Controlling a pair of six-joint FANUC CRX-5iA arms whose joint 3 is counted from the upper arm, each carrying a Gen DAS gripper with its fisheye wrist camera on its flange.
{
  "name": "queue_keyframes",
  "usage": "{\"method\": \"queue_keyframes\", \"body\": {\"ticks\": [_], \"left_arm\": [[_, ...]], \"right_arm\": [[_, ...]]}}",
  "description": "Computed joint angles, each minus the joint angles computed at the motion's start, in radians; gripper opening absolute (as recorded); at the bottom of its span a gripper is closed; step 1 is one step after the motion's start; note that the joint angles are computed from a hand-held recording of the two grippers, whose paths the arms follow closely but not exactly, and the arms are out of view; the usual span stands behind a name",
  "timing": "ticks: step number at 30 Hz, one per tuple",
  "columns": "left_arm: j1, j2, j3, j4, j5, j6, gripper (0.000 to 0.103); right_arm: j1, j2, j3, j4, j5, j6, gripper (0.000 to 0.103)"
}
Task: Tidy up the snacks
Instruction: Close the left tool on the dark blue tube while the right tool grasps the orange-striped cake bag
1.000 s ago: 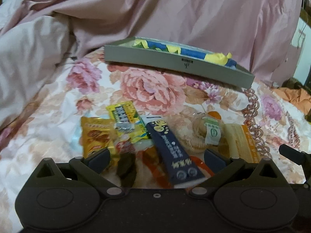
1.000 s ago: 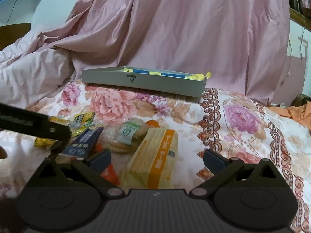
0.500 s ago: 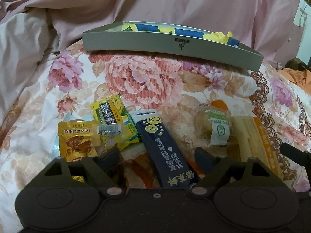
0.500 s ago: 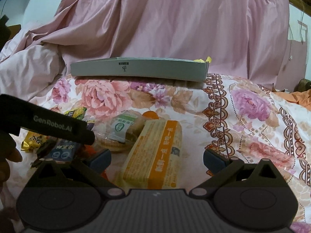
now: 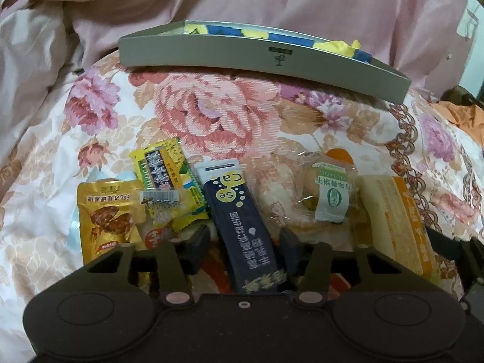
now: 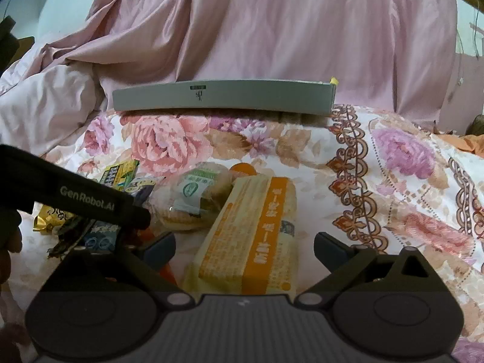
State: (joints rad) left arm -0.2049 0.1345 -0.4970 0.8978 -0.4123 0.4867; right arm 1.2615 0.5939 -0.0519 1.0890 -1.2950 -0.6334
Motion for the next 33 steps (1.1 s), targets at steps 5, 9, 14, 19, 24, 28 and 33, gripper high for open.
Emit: {"method": "queue_keyframes", "body": {"ticks": [5,9,14,19,24,28,33], "left_arm": [[0.014,0.005,0.006,0.015,-0.024,0.023,0.040],[0.025,-0.002,0.012,-0.020,-0.034,0.051,0.035],[0.034,-0.025,-0.013,-0.018,-0.048,0.021,0.037],[0.033,0.000,0.019,-0.069,-0.042,0.102,0.049],[0.021,0.007,0.022,-0.061,-0.030,0.099,0.053],[0.010,-0.005,0.009,-0.084,0.008,0.089,0.037],[0.026,-0.018,-0.005,-0.050,-0.014,0.072,0.030]], "right_arm": [[-0.013,-0.013,-0.015,-0.012,0.041,-0.022,0.096],[-0.019,-0.023,-0.025,-0.025,0.072,-0.041,0.091],[-0.021,-0.025,-0.025,-0.038,0.081,-0.045,0.081],[-0.018,-0.019,-0.019,-0.033,0.070,-0.043,0.073],[-0.018,-0.015,-0.017,-0.030,0.067,-0.040,0.073],[-0.018,-0.010,-0.012,-0.028,0.062,-0.034,0.071],[-0.016,-0.001,-0.002,-0.028,0.042,-0.031,0.065]]}}
